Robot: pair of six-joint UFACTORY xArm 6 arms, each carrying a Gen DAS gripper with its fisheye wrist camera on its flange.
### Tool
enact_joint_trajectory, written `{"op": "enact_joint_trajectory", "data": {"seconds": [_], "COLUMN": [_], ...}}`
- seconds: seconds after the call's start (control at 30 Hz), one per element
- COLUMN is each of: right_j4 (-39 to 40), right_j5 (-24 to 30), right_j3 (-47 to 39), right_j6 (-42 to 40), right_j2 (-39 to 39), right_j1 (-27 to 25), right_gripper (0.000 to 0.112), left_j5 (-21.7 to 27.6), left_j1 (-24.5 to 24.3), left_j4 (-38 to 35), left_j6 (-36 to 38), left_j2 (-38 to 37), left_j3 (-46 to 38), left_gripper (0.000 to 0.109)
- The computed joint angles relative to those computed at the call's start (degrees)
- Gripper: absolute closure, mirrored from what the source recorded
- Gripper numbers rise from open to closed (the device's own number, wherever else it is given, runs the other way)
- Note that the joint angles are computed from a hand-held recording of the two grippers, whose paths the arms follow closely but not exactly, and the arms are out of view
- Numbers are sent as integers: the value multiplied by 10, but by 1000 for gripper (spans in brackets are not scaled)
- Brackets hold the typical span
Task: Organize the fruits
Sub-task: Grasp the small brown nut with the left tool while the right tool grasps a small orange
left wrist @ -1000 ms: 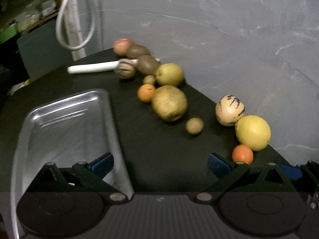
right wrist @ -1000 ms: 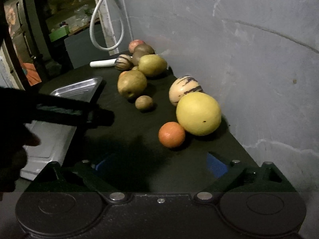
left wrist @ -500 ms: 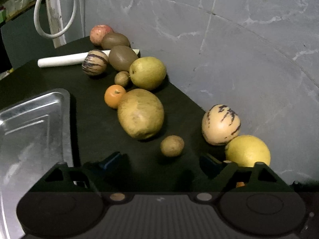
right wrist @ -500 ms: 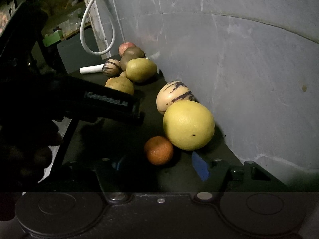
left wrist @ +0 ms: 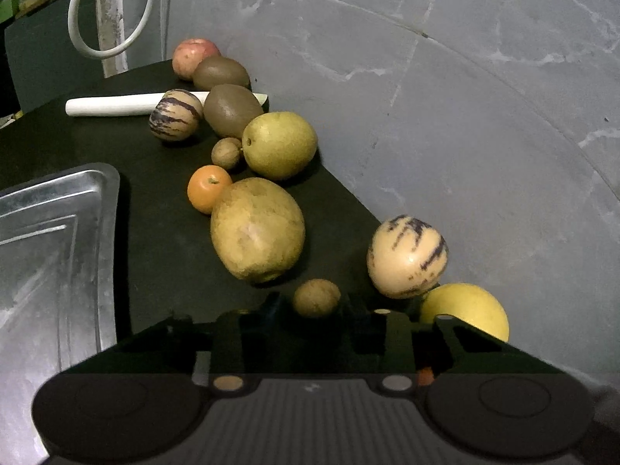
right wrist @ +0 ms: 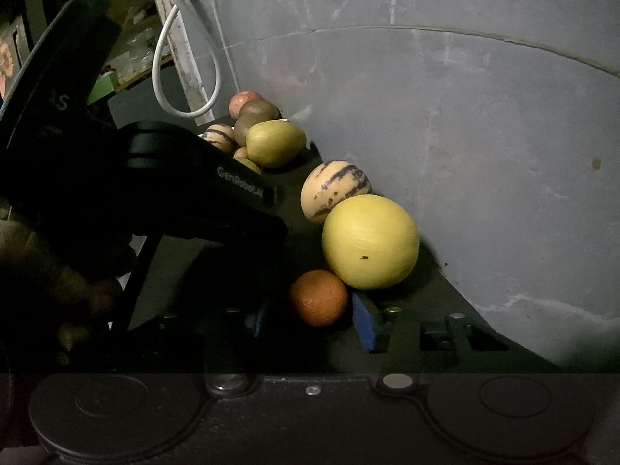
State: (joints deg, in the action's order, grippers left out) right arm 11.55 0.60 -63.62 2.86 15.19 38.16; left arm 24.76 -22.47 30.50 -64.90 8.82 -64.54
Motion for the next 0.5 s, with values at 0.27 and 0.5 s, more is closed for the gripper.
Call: {"op": "enact_joint_trajectory", "data": {"seconds": [0.27, 0.5], "right_j4": [-91, 106], "right_j5": [2, 22], "right_j3": [1, -49], "right_j6": [96, -118], "right_j2": [-1, 14], "right_j1": [-2, 47], "right_gripper": [78, 78], "left_j5": [-53, -60], "left_j1": [13, 35], "left_j4": [-2, 50], "left_j6": [3, -75], "left_j2": [-27, -120], "left_j3": [46, 133], "left_gripper": [79, 79]}}
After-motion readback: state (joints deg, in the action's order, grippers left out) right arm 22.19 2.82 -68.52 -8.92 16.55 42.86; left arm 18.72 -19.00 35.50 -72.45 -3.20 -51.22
